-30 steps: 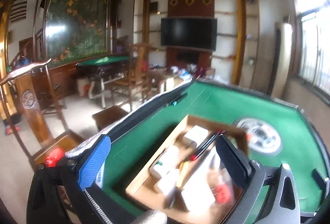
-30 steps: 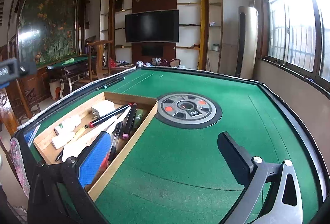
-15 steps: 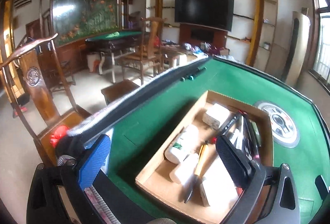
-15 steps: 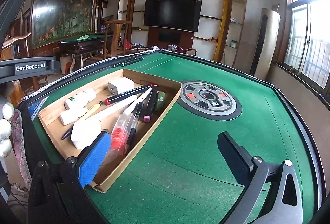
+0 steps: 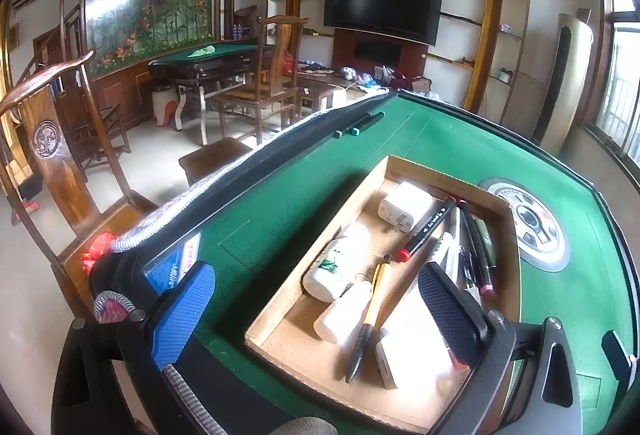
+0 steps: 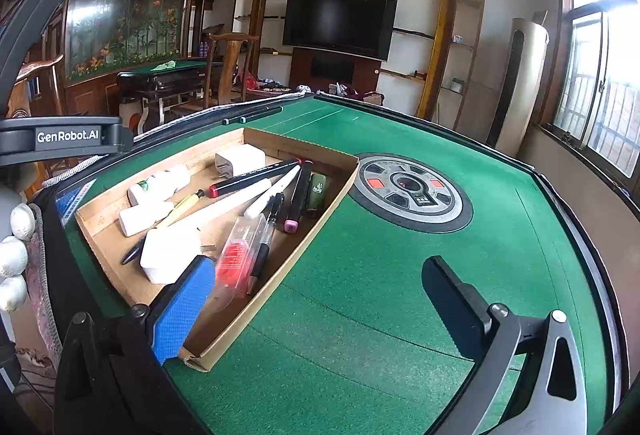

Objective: Organize rigid objects

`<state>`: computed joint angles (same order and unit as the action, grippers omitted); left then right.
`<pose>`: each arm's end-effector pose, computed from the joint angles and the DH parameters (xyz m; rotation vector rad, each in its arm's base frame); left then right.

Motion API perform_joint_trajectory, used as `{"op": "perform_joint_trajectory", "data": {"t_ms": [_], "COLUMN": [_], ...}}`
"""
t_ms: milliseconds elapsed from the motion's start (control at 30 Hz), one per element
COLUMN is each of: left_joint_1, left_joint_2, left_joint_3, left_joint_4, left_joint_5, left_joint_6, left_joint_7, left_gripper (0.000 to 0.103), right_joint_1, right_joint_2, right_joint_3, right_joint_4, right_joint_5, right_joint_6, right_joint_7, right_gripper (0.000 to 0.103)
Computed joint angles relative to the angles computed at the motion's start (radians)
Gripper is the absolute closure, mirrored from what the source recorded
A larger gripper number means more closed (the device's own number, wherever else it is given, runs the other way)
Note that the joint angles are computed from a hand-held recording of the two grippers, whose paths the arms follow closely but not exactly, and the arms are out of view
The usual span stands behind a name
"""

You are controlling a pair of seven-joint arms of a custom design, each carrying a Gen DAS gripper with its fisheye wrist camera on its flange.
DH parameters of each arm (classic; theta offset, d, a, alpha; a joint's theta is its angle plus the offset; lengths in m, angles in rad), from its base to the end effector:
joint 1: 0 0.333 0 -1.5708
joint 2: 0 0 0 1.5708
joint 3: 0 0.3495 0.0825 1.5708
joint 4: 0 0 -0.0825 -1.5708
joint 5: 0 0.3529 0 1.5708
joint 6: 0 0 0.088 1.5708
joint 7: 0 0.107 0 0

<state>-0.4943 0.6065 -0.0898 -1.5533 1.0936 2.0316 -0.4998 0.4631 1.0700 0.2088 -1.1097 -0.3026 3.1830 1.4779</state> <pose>0.6151 -0.3316 0.3525 -2.1685 0.7381 -0.4501 0.6750 0.4633 0.3204 -2.0471 0.7538 -0.6152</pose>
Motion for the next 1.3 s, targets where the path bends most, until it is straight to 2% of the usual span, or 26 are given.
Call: {"op": "perform_joint_trajectory", "data": {"t_ms": [633, 733, 933, 1067, 1300], "left_joint_1": [0.001, 0.009, 0.028, 0.027, 0.033], "left_joint_2": [0.008, 0.005, 0.005, 0.007, 0.005], "left_joint_3": [-0.001, -0.003, -0.008, -0.005, -0.001], "left_joint_4": [0.015, 0.005, -0.006, -0.005, -0.017], "left_joint_5": [-0.019, -0.023, -0.045, -0.045, -0.042], "left_joint_6": [0.000, 0.022, 0.067, 0.081, 0.110], "left_joint_7": [0.034, 0.029, 0.033, 0.033, 0.029], "left_gripper": [0.000, 0.000, 0.000, 0.000, 0.000], "right_joint_1": [0.010, 0.015, 0.104, 0.122, 0.111], "right_joint_2": [-0.005, -0.009, 0.018, 0.011, 0.016], "right_joint_3": [-0.011, -0.016, -0.151, -0.191, -0.168], "right_joint_4": [-0.009, -0.004, 0.143, 0.152, 0.146], "right_joint_5": [-0.010, -0.012, -0.009, -0.002, -0.001], "right_joint_6": [-0.006, -0.022, -0.158, -0.166, -0.196], "right_joint_7": [-0.016, -0.024, -0.011, 0.029, 0.030], "right_gripper": [0.000, 0.000, 0.000, 0.000, 0.000]}}
